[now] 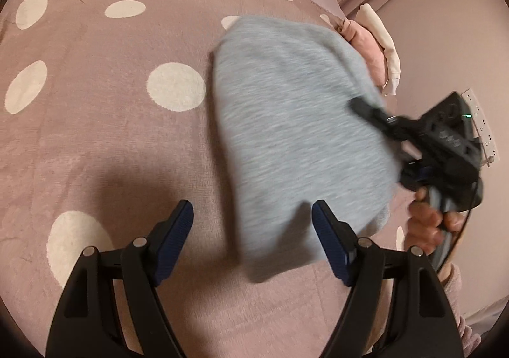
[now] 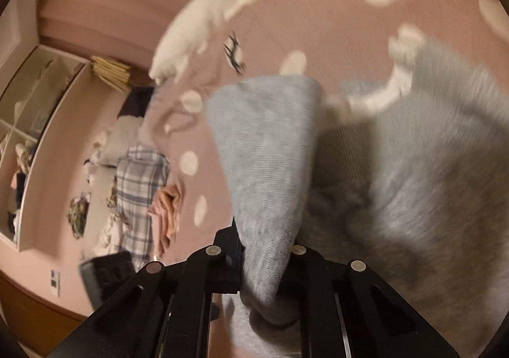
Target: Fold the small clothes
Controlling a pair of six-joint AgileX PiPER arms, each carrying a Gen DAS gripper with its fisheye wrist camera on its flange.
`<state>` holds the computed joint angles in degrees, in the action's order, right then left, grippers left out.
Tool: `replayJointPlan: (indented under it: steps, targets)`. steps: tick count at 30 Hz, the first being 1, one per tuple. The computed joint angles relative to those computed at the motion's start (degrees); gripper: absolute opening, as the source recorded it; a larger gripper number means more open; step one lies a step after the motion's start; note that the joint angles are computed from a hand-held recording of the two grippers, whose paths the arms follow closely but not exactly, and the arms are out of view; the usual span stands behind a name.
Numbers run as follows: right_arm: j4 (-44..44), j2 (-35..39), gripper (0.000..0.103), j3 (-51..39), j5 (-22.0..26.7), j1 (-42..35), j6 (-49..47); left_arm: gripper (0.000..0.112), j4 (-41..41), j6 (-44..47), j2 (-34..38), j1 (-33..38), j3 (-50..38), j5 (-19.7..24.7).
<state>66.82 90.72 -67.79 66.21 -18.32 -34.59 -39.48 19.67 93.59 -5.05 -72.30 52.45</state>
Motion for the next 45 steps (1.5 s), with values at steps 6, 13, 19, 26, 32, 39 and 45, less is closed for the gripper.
replayJointPlan:
  steps: [6,13,19,26,32,39,45]
  targets:
    - [-3.2,-3.14,0.013,-3.81,0.79,-5.27,0.47,0.077,-1.19,0.24,-0.44,-0.71,-0.6,0.78]
    - [-7.21,-4.28,0.013,-3.82,0.8,-12.19,-0.56,0.077,0.07,-1.23,1.28,-4.89,-2.96,0.72]
    - [-16.88,-1.48,0.013,-1.46,-4.76,-9.38,2.78,0.077,1.37,-3.45,3.37,-9.3,-7.66,0.48]
    - [-22.73,-0.55,0.023,0.78,-10.25,-4.99,7.06,0.076,0.06,-3.4,3.03,-12.58,-9.42,-4.35]
    - [-38.67,-11.51,0.036,3.17,-22.49,-0.34,18.66,0.074,1.6,-3.47,6.34,-15.3,-12.14,-5.09]
    - [-32.84,-11.68,0.039,0.93,-22.24,3.21,7.34,0.072,8.27,-6.9,9.57,-18.41,-14.18,-5.66]
    - [-41.06,-3.61,0.033,-0.65,-23.55,7.85,16.82,0.072,10.82,-7.38,10.88,-19.48,-15.59,-5.4]
